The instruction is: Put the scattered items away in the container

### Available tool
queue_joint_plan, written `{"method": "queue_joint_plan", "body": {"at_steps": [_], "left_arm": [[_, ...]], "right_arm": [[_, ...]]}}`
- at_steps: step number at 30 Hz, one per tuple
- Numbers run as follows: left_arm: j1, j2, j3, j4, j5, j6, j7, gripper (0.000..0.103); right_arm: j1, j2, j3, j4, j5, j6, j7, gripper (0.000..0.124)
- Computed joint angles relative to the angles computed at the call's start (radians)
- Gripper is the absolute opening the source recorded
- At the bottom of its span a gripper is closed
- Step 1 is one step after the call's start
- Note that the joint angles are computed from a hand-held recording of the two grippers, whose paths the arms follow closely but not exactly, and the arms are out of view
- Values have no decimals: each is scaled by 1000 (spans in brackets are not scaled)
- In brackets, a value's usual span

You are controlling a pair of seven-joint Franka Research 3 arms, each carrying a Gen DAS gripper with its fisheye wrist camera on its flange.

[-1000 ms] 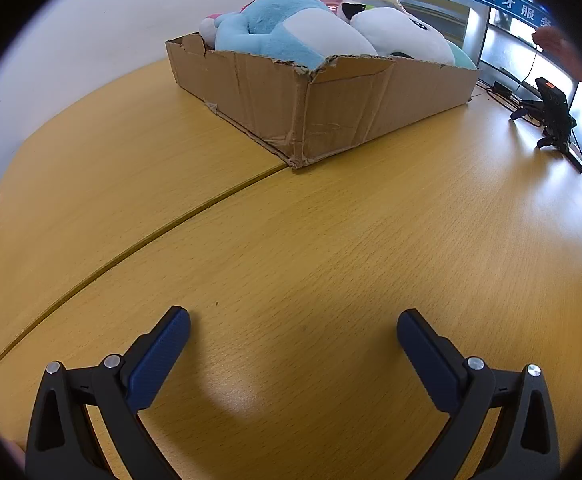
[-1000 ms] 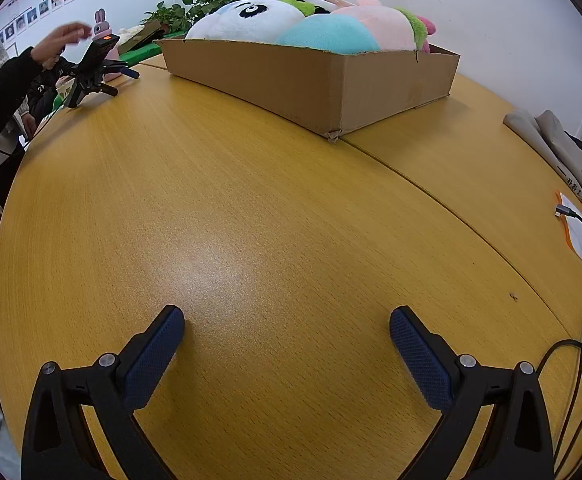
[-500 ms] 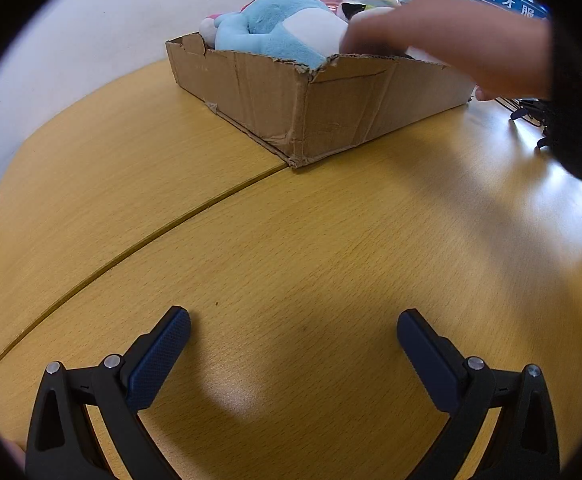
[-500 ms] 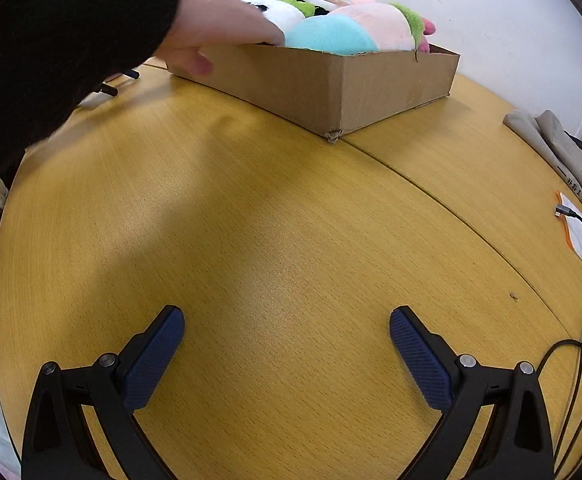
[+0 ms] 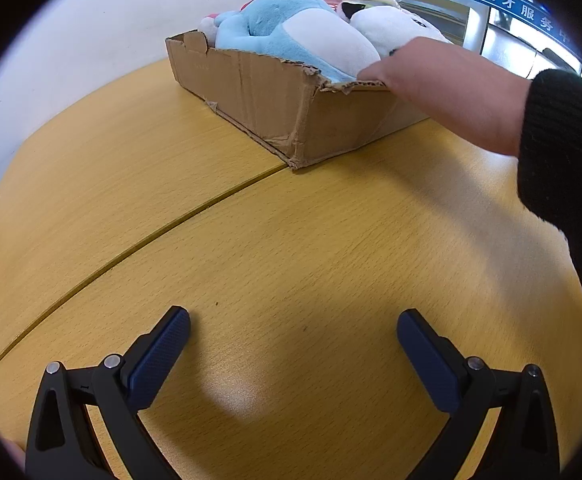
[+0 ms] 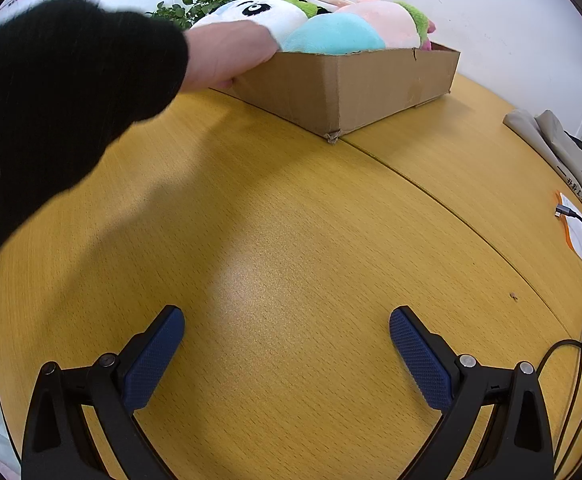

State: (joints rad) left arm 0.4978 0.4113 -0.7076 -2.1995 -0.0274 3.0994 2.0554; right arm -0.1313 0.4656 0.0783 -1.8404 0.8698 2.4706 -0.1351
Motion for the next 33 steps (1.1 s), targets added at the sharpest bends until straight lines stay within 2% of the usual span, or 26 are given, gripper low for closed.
{"method": "queue_joint_plan", "body": {"at_steps": [3,5,33], "left_arm": [[-3,1,3,2,2,-1,-2,103],[-32,7,26,17,8,-4,-15,103],[-21,13,22,18,8,-4,-5,103]], "right_arm": [[0,0,0,0,0,0,0,103],[0,1,0,1,0,0,0,103],[0,-4,1,-6,3,1,-5,103]]}}
